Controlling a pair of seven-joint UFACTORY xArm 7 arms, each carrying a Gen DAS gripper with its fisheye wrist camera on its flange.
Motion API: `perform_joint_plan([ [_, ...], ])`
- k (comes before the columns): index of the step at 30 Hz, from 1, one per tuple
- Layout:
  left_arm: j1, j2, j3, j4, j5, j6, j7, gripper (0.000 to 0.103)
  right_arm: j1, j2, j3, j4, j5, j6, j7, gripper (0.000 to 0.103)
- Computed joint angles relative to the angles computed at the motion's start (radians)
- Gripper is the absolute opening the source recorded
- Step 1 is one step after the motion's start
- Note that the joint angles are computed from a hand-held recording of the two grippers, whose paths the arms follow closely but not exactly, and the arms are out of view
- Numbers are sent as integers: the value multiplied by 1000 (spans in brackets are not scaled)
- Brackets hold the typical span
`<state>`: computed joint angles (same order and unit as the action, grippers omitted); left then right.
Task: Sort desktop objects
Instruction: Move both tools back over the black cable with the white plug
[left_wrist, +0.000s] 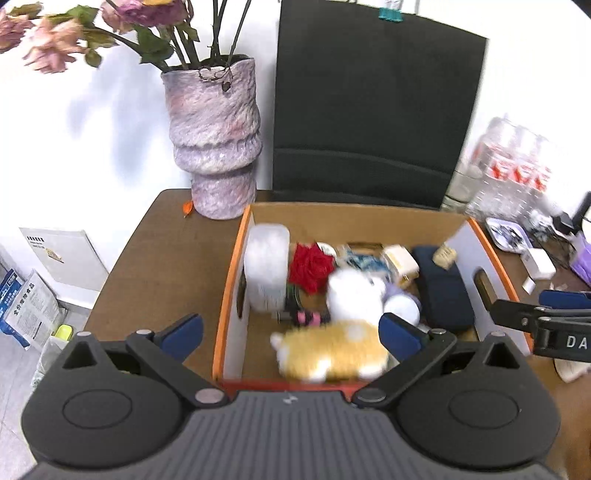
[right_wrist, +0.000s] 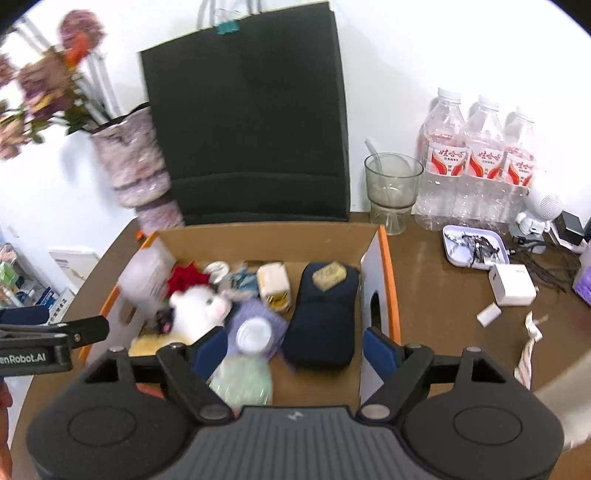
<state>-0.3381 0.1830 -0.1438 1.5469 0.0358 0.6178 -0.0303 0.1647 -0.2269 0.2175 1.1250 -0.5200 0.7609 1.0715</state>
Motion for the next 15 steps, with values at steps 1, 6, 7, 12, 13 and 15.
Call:
perform_joint_plan([
  [1,3,-40,-2,-63,-8,-32,1,103,4,-21,11,-25,-11,-4,20,80],
  [6,11,-205,-10,-332,-31,-161,29,103,16,-129,96,-161,-84,-9,150,80],
  [7,11,-242,-11,-392,-56,-190,51,103,20,-151,114,-188,-90,-7,175,80],
  [12,-16,-397,8,-636,-214,-273,173,103,48,-246,204,-304,-93,14,288,80],
  [13,-14,-432,3,-691,-207,-299,164,103,54,-265,230,-325,-93,28,321,80],
  [15,-19,-494,4,-785,-206,-341,151,103,69,-294,270,-361,-85,39,386,80],
])
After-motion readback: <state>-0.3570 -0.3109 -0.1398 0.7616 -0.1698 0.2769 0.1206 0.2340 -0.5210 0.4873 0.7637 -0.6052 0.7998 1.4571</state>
